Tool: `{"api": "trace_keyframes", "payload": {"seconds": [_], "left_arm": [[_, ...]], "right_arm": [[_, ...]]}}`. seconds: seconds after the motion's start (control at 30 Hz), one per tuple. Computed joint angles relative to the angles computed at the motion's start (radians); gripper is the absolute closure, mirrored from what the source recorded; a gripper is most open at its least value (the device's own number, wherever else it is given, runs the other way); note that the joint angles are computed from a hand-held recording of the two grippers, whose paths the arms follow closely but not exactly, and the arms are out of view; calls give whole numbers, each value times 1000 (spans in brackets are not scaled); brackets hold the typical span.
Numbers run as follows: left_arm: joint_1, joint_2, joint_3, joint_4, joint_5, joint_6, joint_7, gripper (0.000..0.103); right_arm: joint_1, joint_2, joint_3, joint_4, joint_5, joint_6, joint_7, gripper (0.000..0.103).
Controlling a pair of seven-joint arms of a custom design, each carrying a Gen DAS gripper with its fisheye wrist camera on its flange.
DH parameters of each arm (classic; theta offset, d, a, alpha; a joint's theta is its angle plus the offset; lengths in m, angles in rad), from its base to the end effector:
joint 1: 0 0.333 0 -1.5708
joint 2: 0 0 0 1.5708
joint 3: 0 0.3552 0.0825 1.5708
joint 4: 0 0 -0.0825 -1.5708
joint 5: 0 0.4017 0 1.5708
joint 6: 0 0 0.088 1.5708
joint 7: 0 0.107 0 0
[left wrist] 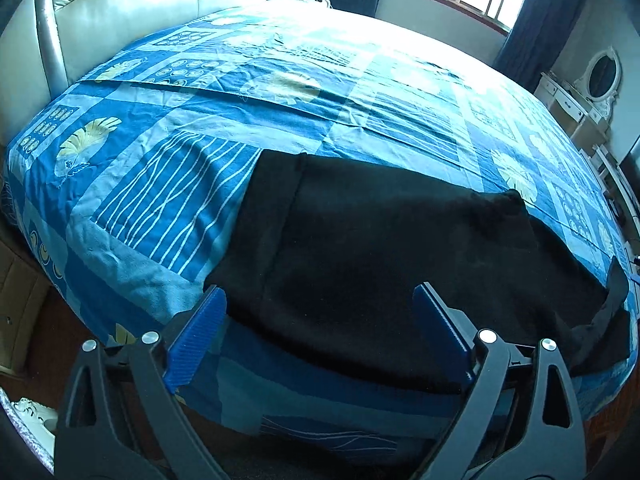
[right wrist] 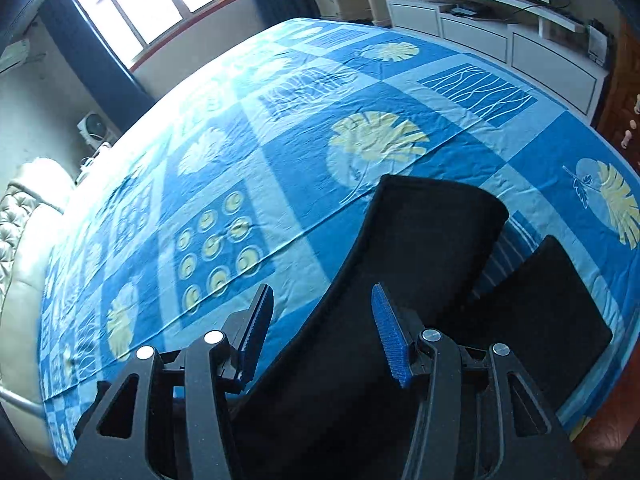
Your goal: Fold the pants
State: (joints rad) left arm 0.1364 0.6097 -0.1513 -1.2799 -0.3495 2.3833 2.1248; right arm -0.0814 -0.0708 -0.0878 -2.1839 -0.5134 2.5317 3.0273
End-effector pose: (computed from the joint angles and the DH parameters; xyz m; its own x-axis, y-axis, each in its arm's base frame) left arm 0.8058 0.0192 0.4815 -0.3539 -0.9266 0.1273 -0.7935 0.2254 -0.5653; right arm 0.5597 -0.0911 0.4932 -0.8966 -0.3519 -0.2688 -0.2067 0.8694 -0.4488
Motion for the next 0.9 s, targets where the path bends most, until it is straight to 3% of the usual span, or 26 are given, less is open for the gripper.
{"api": "trace_keyframes", "payload": {"seconds": [0.27,0.37,0.4,0.43,0.5,0.67,0.77,0.9], "left_arm": [[-9,-2,16,-24,15,-18,-46,9],[-12,11,24,-5,25,-28,-83,9],[-13,15,26,3,29,-34,-96,9],[-14,19,28,8,33,-36,-110,9],[-13,27,29,19,37,-49,-133,9],[-4,15,18,-2,38,-50,-126,9],[-1,-1,12,-29,35,-38,-99,9],[2,-13,8,-45,19,-46,-89,9]], "right_arm": [[-27,216,-46,212,109,-199,-105,51],[-28,236,-58,216,133,-212,-99,52],[-24,234,-60,215,120,-222,-92,59],[-20,225,-63,207,101,-220,-89,75],[-23,170,-67,134,78,-128,-65,93],[-61,-67,-49,-136,-162,116,241,95],[-148,-234,18,-309,-334,209,474,95],[-271,-439,115,-509,-465,276,725,95]]}}
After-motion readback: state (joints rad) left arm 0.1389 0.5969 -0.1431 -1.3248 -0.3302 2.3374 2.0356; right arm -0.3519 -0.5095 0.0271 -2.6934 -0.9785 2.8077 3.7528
